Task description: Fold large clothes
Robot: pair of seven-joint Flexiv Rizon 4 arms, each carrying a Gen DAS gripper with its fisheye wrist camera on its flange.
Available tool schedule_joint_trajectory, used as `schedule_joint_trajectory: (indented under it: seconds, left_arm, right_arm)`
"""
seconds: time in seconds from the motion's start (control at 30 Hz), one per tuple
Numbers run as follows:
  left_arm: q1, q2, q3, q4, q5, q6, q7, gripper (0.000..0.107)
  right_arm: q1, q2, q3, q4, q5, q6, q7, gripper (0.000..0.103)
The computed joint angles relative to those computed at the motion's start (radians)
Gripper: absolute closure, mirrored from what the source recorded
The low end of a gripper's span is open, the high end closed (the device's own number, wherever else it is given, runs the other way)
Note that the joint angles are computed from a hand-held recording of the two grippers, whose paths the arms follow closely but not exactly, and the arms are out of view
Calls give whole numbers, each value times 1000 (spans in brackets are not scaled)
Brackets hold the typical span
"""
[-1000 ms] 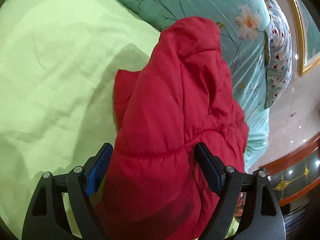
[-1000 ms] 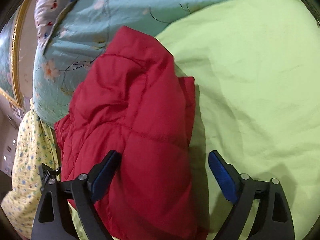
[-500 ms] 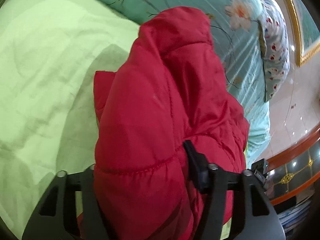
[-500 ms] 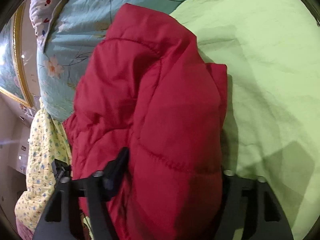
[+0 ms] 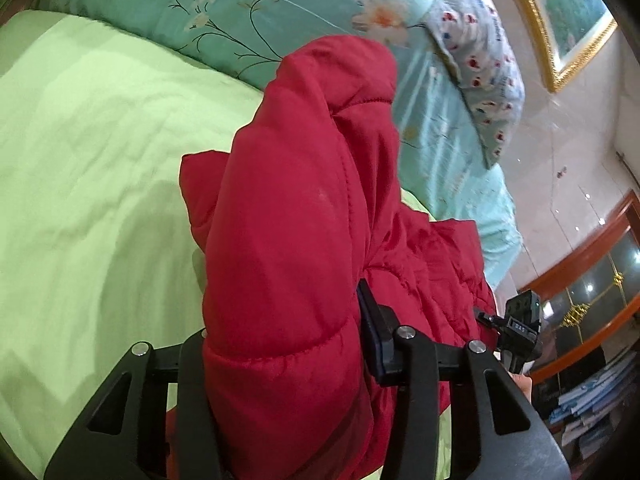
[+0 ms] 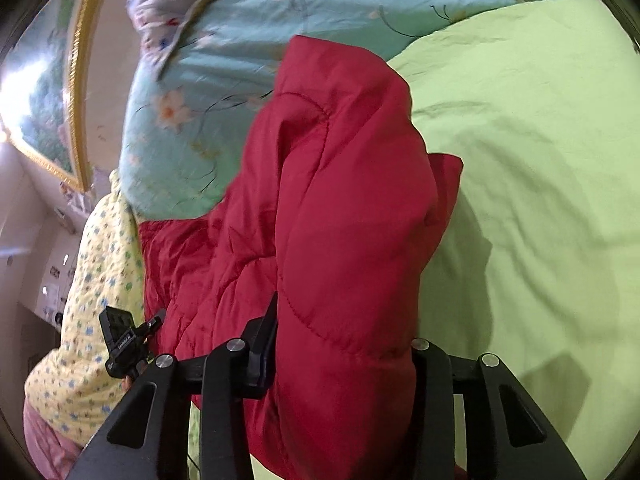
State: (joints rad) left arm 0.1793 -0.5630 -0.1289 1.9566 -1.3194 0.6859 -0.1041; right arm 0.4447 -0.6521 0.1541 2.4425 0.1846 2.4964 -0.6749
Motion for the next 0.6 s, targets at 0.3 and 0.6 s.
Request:
schedule_joint_trajectory:
  seconds: [0.3, 0.6]
  left_arm:
    - [62, 124, 90, 178, 32, -134, 69, 65]
    - [41, 126, 113, 221, 25, -68, 113, 65]
  right_arm:
    - [209, -14, 71, 87, 221, 150, -4, 63]
    - [304, -91, 90, 82, 315, 220, 30, 61]
